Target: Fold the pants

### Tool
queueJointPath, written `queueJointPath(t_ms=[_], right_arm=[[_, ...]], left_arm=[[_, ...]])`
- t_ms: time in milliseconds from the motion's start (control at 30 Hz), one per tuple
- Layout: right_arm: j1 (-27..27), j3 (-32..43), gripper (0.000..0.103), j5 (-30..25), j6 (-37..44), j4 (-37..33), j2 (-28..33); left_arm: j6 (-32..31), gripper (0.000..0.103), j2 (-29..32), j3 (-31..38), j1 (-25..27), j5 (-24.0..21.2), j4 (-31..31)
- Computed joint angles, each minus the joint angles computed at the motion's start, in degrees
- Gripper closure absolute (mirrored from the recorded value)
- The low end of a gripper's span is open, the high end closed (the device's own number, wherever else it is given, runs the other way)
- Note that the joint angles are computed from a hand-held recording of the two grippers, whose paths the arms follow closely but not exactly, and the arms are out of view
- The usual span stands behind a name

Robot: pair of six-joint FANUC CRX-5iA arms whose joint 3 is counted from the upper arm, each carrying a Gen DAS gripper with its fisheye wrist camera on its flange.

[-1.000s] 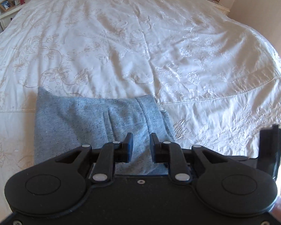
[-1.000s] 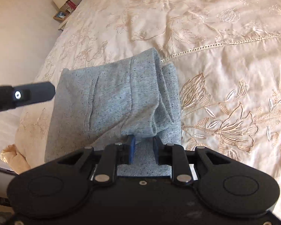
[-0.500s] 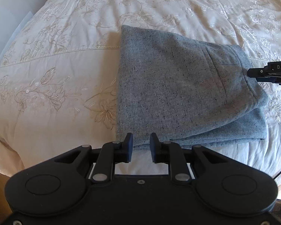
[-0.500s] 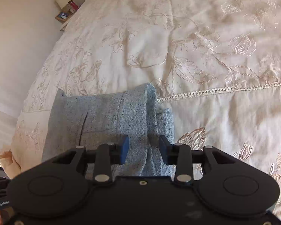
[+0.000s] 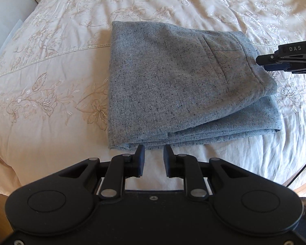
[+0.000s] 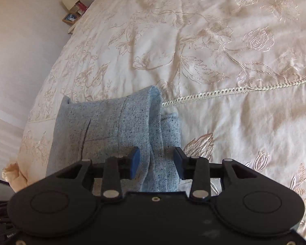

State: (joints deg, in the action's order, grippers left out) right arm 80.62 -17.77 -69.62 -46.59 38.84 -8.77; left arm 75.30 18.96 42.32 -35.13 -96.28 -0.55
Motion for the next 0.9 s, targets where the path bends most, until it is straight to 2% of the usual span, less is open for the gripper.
queueJointPath(t_ms=[33,133,200,300,367,400,433,500,600,767,900], right_arm=[[-0.89,-1.01,0.062,2.39,0.4,-0.07,-0.64],[-2.7,-0.98,0.062,4.72,4.0,-1.86,-0.35],[-2.86,-2.0,0.062,6.29,1.92,-1.56,-0.88],[-1.67,-5.25,0.062,11.6,-2.62,2.0,-3.07],[-2.21,-5.69,0.07,15.42,-1.41,2.69,-3.03],[-2.84,-4.06,0.089,15.58,1.35,1.07,-2.05],[-3.37,-1.51,0.089,14.29,4.94,-0.59,-0.84],[-3.91,1.54,0.089,12.35,6.87,-0.07,0.25],[-5.28,4.05,0.09,12.86,6.05,4.72,0.24],[-9.11,11.71,0.091,14.42,16.08,5.51,2.48],[-11.03,17.4,0.091,14.74,23.19,2.92,5.07]], left_arm=[[0.24,0.074,-0.05,-0.16,0.07,-0.08,0.19],[0.9,0.074,-0.27,-0.45,0.04,-0.22,0.19],[0.9,0.074,-0.75,-1.11,0.29,0.21,0.61],[1.02,0.074,-1.68,-2.79,0.55,1.06,1.4],[0.77,0.074,-2.05,-3.83,0.43,1.27,1.68],[0.39,0.074,-2.28,-4.39,0.23,1.43,1.65],[-0.01,0.074,-2.54,-4.9,-0.02,1.75,1.61],[-1.9,0.074,-3.61,-6.7,-0.66,3.75,1.98],[-5.8,0.074,-6.07,-10.56,-2.53,9.64,1.53],[-9.18,0.067,-7.44,-14.45,-6.12,19.53,-0.8],[-6.48,0.067,-5.27,-13.13,-6.84,21.38,-2.14]])
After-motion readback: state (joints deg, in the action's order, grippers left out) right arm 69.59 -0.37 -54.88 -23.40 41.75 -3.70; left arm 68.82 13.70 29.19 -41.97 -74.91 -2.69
